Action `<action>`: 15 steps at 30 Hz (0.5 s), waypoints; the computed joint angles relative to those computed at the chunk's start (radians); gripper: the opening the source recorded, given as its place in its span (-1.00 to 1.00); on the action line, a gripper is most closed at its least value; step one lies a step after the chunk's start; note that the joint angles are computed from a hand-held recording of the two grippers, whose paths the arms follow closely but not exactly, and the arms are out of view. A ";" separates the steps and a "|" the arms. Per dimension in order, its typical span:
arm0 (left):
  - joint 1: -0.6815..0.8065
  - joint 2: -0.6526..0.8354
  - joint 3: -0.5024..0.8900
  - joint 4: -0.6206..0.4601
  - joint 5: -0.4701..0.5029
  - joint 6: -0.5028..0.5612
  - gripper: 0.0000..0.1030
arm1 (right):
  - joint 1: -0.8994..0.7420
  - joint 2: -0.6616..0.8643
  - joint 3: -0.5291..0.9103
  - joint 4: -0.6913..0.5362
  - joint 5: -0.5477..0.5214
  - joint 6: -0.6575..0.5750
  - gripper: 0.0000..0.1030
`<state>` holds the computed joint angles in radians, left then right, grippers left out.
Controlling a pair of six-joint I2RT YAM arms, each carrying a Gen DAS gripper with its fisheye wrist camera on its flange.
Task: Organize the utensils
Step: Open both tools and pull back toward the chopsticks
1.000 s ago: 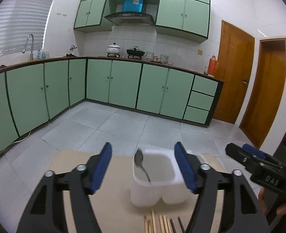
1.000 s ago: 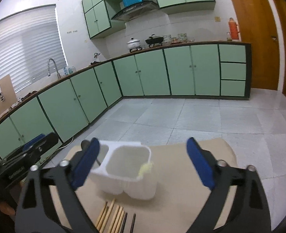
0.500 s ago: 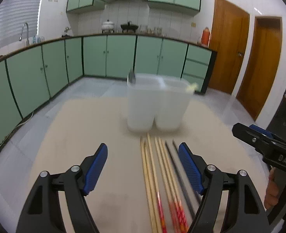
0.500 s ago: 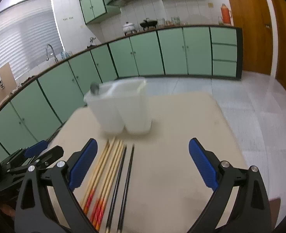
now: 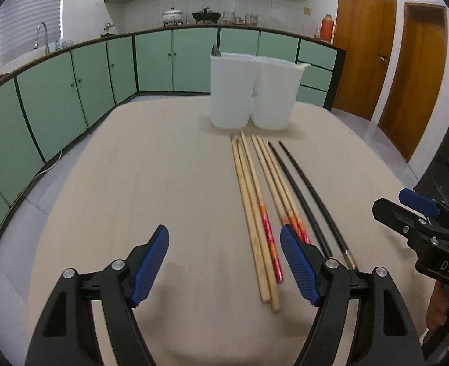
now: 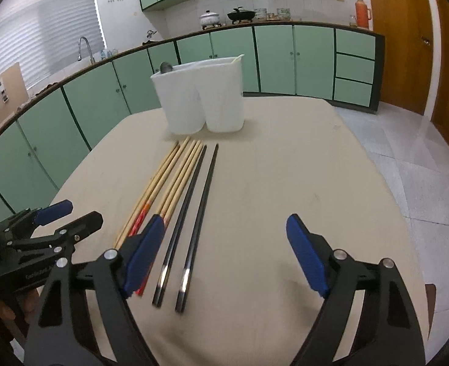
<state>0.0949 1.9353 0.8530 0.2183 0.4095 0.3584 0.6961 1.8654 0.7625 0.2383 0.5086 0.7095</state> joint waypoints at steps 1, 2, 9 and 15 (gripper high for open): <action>0.003 0.000 -0.011 0.004 -0.002 0.008 0.44 | 0.004 -0.001 -0.005 0.001 -0.002 0.008 0.50; 0.006 0.001 -0.020 0.006 -0.003 0.014 0.44 | 0.014 0.000 -0.007 -0.003 -0.003 0.021 0.46; 0.019 0.003 -0.079 0.010 0.003 0.055 0.41 | 0.079 0.043 0.003 -0.038 -0.003 0.062 0.21; 0.020 0.014 -0.097 0.018 -0.002 0.059 0.32 | 0.094 0.045 0.006 -0.064 -0.025 0.089 0.02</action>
